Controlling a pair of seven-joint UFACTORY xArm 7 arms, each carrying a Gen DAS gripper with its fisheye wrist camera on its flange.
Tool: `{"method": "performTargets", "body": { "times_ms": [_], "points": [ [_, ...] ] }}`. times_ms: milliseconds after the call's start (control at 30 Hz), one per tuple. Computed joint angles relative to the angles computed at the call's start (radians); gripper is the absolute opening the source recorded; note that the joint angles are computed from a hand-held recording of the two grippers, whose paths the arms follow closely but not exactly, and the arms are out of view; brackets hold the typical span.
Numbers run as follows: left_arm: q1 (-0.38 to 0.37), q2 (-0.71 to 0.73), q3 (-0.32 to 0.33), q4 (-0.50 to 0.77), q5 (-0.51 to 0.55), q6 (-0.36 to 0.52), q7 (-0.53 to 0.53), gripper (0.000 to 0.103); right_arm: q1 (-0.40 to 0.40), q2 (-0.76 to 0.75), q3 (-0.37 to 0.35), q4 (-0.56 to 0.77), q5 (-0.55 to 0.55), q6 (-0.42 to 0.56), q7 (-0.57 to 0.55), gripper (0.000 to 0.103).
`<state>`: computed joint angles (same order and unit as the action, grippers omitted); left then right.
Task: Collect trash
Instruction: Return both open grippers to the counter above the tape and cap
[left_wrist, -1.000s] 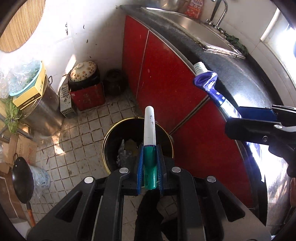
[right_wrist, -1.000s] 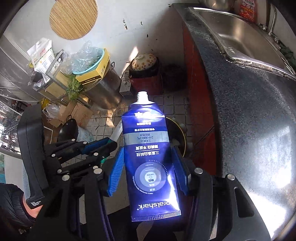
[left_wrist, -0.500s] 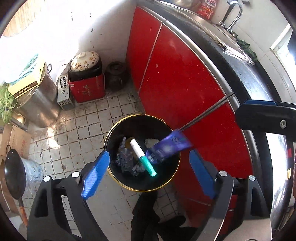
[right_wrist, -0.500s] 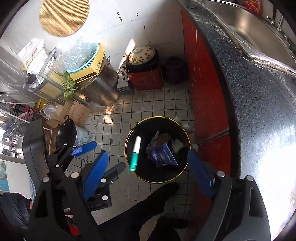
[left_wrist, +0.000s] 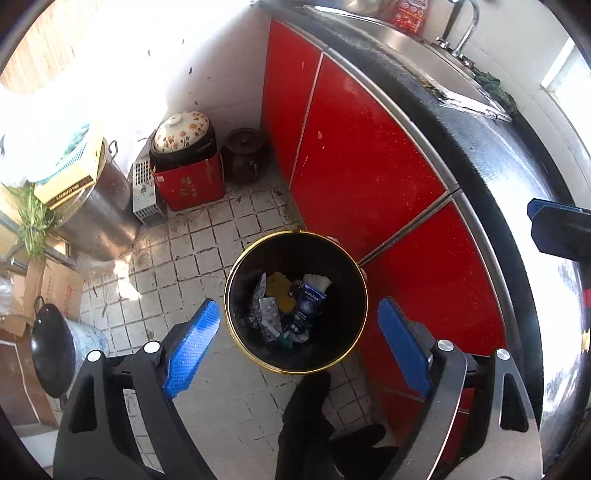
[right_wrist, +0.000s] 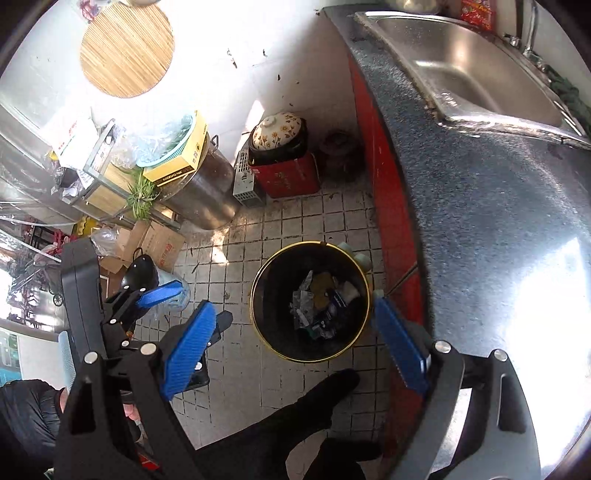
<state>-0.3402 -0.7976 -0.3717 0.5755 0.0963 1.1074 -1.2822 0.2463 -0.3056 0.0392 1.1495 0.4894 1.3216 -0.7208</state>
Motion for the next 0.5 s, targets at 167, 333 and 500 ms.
{"method": "performTargets", "body": {
  "times_ms": [167, 333, 500],
  "points": [
    [0.037, 0.186, -0.069, 0.232, 0.137, 0.018, 0.064, 0.090, -0.090, -0.067, -0.101, 0.024, -0.004, -0.023, -0.024, 0.087],
    [0.019, 0.474, -0.102, 0.510, 0.277, -0.090, 0.153, 0.090, -0.226, -0.072, -0.220, 0.094, -0.038, -0.072, -0.027, 0.088],
    [-0.079, 0.868, -0.145, 0.913, 0.465, -0.124, 0.282, 0.090, -0.382, -0.002, -0.334, 0.200, -0.062, -0.113, -0.010, 0.088]
  ]
}}
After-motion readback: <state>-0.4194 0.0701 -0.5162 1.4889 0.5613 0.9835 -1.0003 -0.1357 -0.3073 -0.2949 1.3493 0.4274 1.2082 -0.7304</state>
